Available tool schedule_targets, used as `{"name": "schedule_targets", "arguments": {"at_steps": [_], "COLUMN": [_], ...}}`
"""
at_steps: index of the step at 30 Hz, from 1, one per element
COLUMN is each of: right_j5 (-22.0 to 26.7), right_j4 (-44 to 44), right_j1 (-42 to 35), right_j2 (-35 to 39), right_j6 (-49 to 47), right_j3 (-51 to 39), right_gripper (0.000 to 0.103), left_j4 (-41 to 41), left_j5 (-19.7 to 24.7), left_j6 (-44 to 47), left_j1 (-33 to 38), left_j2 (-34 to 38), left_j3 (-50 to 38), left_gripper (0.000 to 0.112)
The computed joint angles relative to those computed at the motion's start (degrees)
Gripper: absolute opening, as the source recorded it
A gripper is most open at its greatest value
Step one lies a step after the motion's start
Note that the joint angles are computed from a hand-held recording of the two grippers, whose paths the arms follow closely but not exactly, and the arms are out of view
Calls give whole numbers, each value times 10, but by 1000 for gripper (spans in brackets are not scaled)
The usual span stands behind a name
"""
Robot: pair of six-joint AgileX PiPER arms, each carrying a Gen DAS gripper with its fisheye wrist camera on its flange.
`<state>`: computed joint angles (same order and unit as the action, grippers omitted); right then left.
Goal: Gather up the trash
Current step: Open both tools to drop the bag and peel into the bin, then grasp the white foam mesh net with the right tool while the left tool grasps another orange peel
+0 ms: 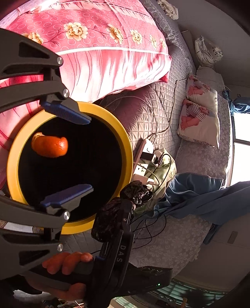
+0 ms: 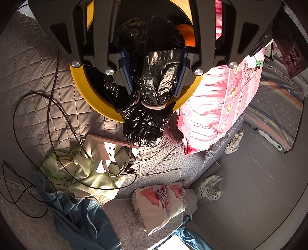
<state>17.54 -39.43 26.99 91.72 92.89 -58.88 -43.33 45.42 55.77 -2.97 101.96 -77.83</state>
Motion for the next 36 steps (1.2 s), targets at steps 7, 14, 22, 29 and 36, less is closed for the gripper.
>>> {"name": "schedule_targets", "arguments": {"at_steps": [7,14,22,29,36], "right_j5": [4,20,66,134,160], "right_j4": [-5,-3,-35,-109,-90], "right_j1": [0,7,49,124,182], "right_j2": [-12,-14,-3,24,89], "right_j6": [17,14,22,27,-61], "right_j3": [7,-7,-52,-138,-270], "right_gripper": [50,50,52,58,59], "left_j4": [-12,-21,-45,-86,-115], "left_j5": [13,26,69,111,157], "left_j6": [-8,-3,9,49,68], "left_j1": [23,50,114,224,358], "left_j2": [-9,-20,-39,-56,-45], "left_j3": [-5,-7,-36,-72,-139], "left_gripper": [76,76,76,82,88]}}
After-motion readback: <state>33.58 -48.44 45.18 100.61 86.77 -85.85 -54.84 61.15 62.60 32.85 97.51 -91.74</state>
